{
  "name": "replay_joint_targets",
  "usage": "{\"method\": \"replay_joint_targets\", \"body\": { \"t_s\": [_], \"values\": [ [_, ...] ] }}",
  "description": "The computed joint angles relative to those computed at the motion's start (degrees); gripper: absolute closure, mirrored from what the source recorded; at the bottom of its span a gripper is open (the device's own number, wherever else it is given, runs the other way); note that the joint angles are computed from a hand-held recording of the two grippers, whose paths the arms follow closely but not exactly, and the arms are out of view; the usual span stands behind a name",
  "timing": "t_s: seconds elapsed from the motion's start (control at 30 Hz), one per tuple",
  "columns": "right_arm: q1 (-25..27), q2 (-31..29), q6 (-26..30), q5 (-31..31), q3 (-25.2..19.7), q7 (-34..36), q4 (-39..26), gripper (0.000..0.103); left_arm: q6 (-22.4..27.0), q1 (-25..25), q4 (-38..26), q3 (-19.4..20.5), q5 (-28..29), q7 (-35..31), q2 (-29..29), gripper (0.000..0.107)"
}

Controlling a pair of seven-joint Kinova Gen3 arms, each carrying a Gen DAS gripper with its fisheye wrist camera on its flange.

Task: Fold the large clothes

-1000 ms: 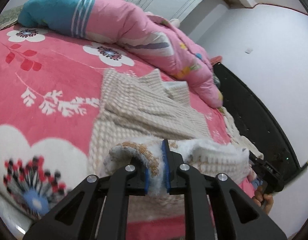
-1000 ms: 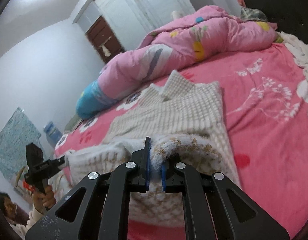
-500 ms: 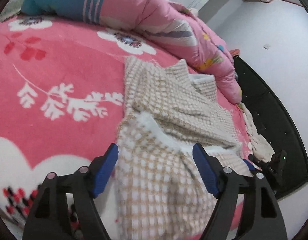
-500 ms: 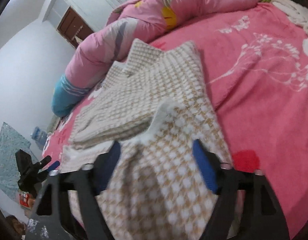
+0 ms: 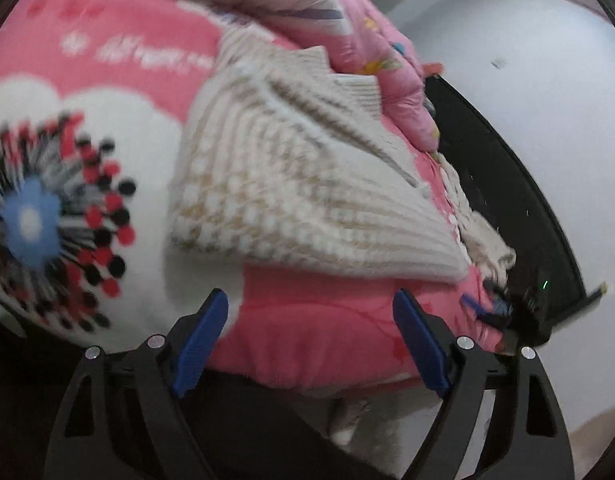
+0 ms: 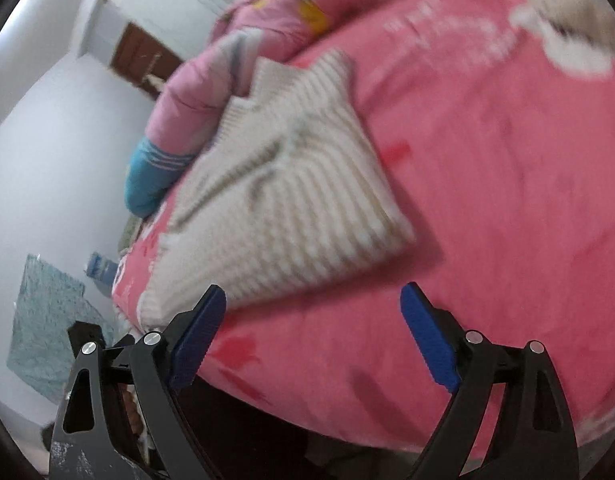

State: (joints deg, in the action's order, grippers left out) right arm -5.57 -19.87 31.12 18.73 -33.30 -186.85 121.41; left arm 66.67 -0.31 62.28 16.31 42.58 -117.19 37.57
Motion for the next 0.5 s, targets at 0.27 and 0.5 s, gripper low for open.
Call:
{"method": "replay_joint_targets", "body": {
  "t_s": [0.27,0.5],
  "values": [
    [14.7,0.7,-7.9,8.9,-8.1,-10.5,3.1,0.042,-5.3,-3.4,0.4,2.7,9.9,6.7,4.3,0.034],
    [14.4,2.2,-0.1,14.7,-10.4,-9.2,-2.3,0.085,-7.3,7.9,-4.4,-9.1,-3.5,16.7,-0.1,0.089]
  ]
}}
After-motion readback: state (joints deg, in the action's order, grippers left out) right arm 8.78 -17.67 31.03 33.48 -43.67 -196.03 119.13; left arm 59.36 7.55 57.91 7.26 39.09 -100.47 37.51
